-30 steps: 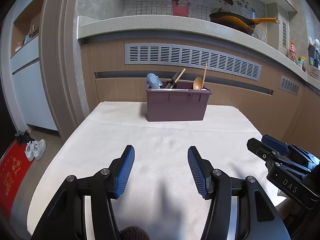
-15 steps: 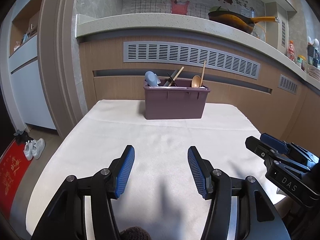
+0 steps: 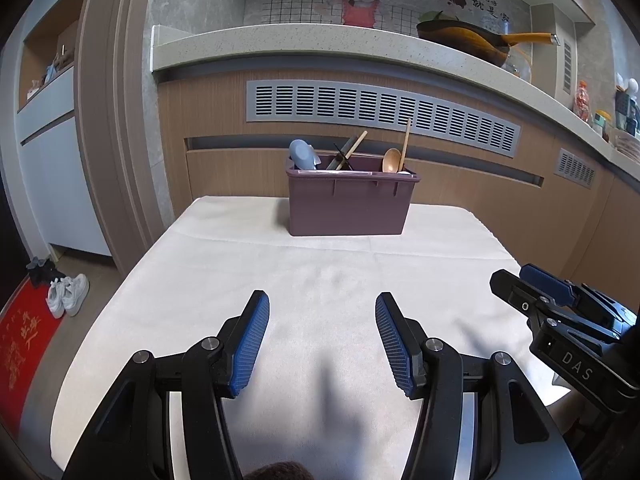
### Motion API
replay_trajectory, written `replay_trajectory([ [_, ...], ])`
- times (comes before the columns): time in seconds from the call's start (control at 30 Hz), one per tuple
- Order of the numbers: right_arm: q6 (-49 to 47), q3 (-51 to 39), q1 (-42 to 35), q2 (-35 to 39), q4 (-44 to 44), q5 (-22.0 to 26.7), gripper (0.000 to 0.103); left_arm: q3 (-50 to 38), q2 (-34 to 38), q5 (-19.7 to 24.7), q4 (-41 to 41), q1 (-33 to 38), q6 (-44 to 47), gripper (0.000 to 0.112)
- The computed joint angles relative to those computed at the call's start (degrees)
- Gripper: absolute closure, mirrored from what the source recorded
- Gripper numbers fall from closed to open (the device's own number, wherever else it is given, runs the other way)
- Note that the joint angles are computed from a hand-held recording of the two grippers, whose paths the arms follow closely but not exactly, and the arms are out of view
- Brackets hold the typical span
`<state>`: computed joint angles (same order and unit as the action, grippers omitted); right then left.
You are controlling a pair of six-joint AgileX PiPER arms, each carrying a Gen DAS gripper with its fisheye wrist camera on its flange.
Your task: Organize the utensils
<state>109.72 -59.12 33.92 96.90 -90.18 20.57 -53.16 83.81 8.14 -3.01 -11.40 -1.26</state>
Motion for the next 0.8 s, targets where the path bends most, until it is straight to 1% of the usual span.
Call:
replay_trajectory([
  [0.07,0.0,0.0,-0.1,0.0,-0.1,-0.1,0.059,-0.1,0.0,0.2,-2.0,0.2,2.0,0.056],
  [0.27,-0.2,0.0,0.0,0.0,0.2,-0.1,0.059,-0.4,0.3,0.6,-4.4,0.3,4.6,0.056],
  [0.37,-0.1,0.0,-0.1,-0.1,0.0,-0.2,0.059,-0.4,0.3,0.7,-4.8,0.2,5.0,0.056],
  [0.47,0.2,-0.1,0.0,0.0,-0.3,-0.1,0.059,-0.4,0.2,0.6,-2.3,0.1,2.4,0.056],
  [0.73,0.3,0.0,-0.2,-0.1,-0.5,-0.4,0.058,-0.2,0.2,0.3,-4.8,0.4,4.5,0.056],
  [0.8,0.6,0.1,-0.1,-0.1,-0.8,-0.5,0.058,-0.2,0.2,0.7,-6.7,0.6,6.1,0.056],
])
